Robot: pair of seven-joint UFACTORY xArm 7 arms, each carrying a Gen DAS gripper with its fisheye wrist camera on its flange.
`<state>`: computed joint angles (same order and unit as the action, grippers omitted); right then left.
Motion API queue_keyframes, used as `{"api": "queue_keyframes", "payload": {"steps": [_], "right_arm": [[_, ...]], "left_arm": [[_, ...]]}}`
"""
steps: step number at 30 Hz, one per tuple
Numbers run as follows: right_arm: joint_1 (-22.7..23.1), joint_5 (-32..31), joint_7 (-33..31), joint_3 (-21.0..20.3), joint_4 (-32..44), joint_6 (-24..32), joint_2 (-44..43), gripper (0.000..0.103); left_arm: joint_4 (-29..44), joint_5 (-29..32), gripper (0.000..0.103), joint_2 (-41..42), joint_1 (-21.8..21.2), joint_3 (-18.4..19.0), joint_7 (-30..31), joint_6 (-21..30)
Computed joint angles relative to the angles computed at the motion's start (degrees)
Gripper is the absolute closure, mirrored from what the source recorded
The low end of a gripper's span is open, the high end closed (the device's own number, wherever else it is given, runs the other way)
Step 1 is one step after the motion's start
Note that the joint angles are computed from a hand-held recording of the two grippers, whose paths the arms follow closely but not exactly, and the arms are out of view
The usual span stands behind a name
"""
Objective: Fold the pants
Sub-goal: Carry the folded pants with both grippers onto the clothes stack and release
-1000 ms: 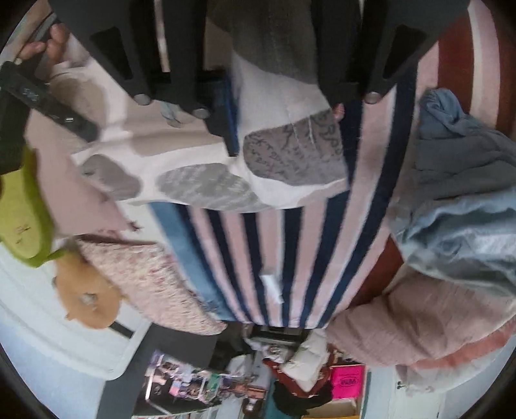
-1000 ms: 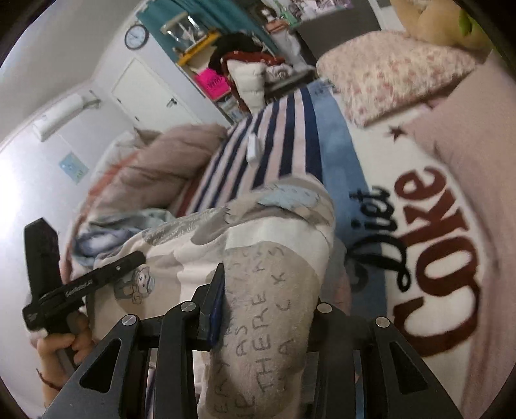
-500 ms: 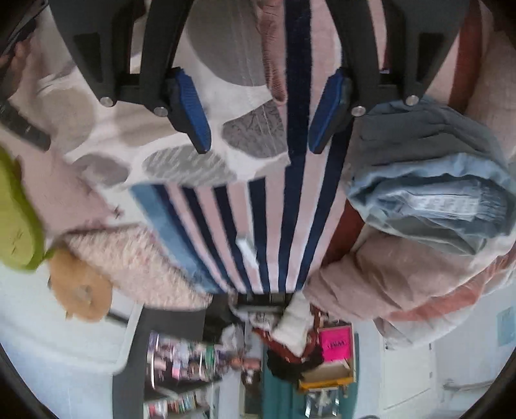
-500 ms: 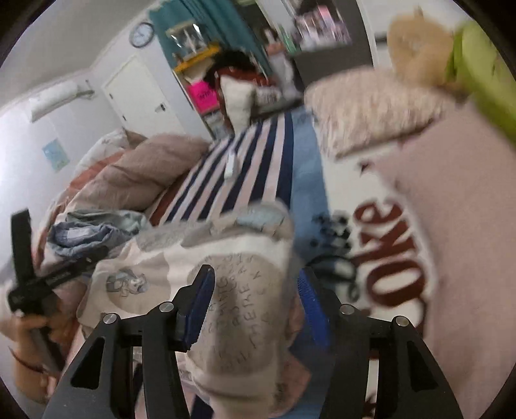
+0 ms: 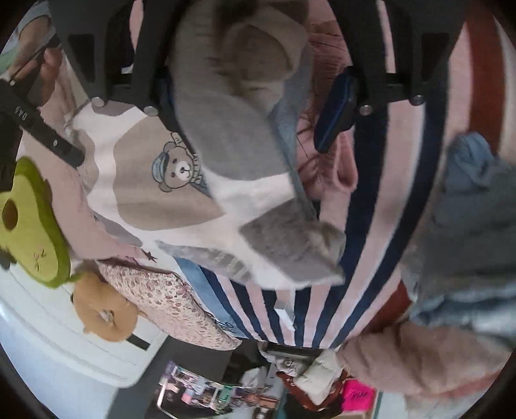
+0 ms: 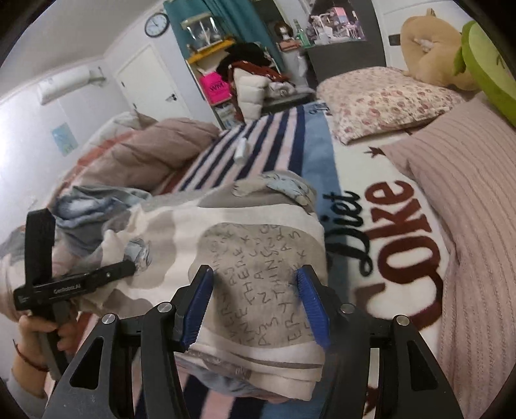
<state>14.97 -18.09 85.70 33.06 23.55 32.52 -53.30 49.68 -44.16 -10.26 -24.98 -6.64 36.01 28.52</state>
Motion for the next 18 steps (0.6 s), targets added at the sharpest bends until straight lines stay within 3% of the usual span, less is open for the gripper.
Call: {"api": "queue_keyframes", "payload": {"steps": [2, 8, 11, 15, 18], "right_arm": [[0.49, -0.17, -1.01, 0.04, 0.61, 1.33, 0.45, 0.052], [0.85, -0.52, -0.63, 2.52, 4.87, 7.95, 1.53, 0.052], [1.49, -0.37, 0.22, 3.71, 7.51, 12.27, 1.93, 0.046], [3.44, 0.58, 2.09, 4.52, 9.88, 14.57, 1.16, 0.044], [3.33, 0.38, 2.82, 7.61, 14.54, 20.06, 1.31, 0.038]], "left_arm": [[-0.65, -0.76, 0.034, -0.47, -0.15, 0.04, 0.35, -0.40], [-4.36, 7.60, 0.034, -5.83, -0.05, -1.16, -4.64, -3.96], [-7.12, 11.49, 0.034, -10.49, -0.51, -0.37, -7.45, -4.47], [-12.27, 14.20, 0.025, -20.01, -1.36, 1.17, -11.22, -5.14], [-16.66, 16.81, 0.023, -29.66, -2.14, 2.37, -14.10, -3.56]]}}
